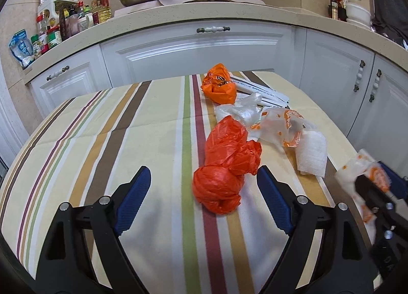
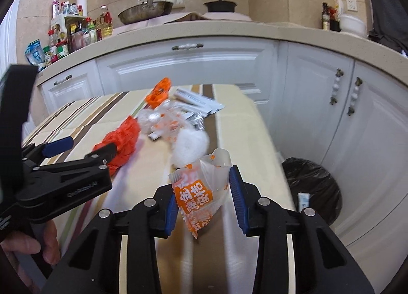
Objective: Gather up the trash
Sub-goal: 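Grasp the clear orange-printed wrapper with the right tool while the left tool grasps the red bag, then carry both items over the black bin and open both tools to drop them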
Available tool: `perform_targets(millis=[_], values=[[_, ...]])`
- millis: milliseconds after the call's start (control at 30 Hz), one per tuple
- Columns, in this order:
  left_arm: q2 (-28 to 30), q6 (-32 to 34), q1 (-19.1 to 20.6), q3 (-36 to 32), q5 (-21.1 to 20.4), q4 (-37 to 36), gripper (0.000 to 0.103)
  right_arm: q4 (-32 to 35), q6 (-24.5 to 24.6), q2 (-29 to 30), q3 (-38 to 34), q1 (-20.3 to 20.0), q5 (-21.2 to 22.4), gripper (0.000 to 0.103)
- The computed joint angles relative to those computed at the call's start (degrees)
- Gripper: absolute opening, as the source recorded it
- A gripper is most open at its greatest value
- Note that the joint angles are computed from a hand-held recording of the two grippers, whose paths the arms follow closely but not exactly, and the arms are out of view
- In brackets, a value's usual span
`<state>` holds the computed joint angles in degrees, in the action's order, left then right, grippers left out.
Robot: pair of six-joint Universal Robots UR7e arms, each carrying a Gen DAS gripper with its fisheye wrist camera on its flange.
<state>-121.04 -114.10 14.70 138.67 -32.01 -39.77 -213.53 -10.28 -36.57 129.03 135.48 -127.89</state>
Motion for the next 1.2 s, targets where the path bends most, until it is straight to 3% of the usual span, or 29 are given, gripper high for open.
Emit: perform_targets(millis=[167,367,433,500,567,733,1000,1133,1200], values=[[0.64,11.43,6.61,0.30,0.74,-13.53,0.083,-2.38,-0.77,-1.28,1.14,-1.98,-0.62,0.038],[2.25,11.96,8.74,-0.79,2.47,-15.45,0.082,-4.07,-0.45,-2.93,2.31,-4.36,-0.36,0.038],[3.60,14.21,10.45,-0.89,2.96,-17.41,0.074,-4.78,-0.43,-3.18,2.64,-4.98,-0.11,0.038],[3.84,18.20,12.44,-0.85,2.39,-21.33,0.053,-5.16,-0.55,-3.29,2.79,-5.43,-0.02,0.038],[2.95,20.31,13.04,-0.49,2.10,-23.48,0.046,-5.43,-0.57,-3.50,3.10,-5.81,0.25,0.038],[2.70,15.04,10.27,-0.80,2.07,-17.86,0.044,-6.35,-1.15,-3.77,3.36,-6.37,0.57,0.038],[4.17,6.12,-0.21,-1.63,-0.86,-8.73,0.044,-9.70,-4.02,-3.88,3.59,-6.37,-1.32,0.038],[7.62,9.15,-1.63,-1.53,0.98,-12.53,0.044,-12.36,-6.37,-4.17,3.96,-7.03,-2.85,0.038],[9.50,14.99,-0.14,-1.03,2.33,-20.01,0.044,-13.61,-7.38,-4.69,4.21,-7.76,-3.40,0.038]])
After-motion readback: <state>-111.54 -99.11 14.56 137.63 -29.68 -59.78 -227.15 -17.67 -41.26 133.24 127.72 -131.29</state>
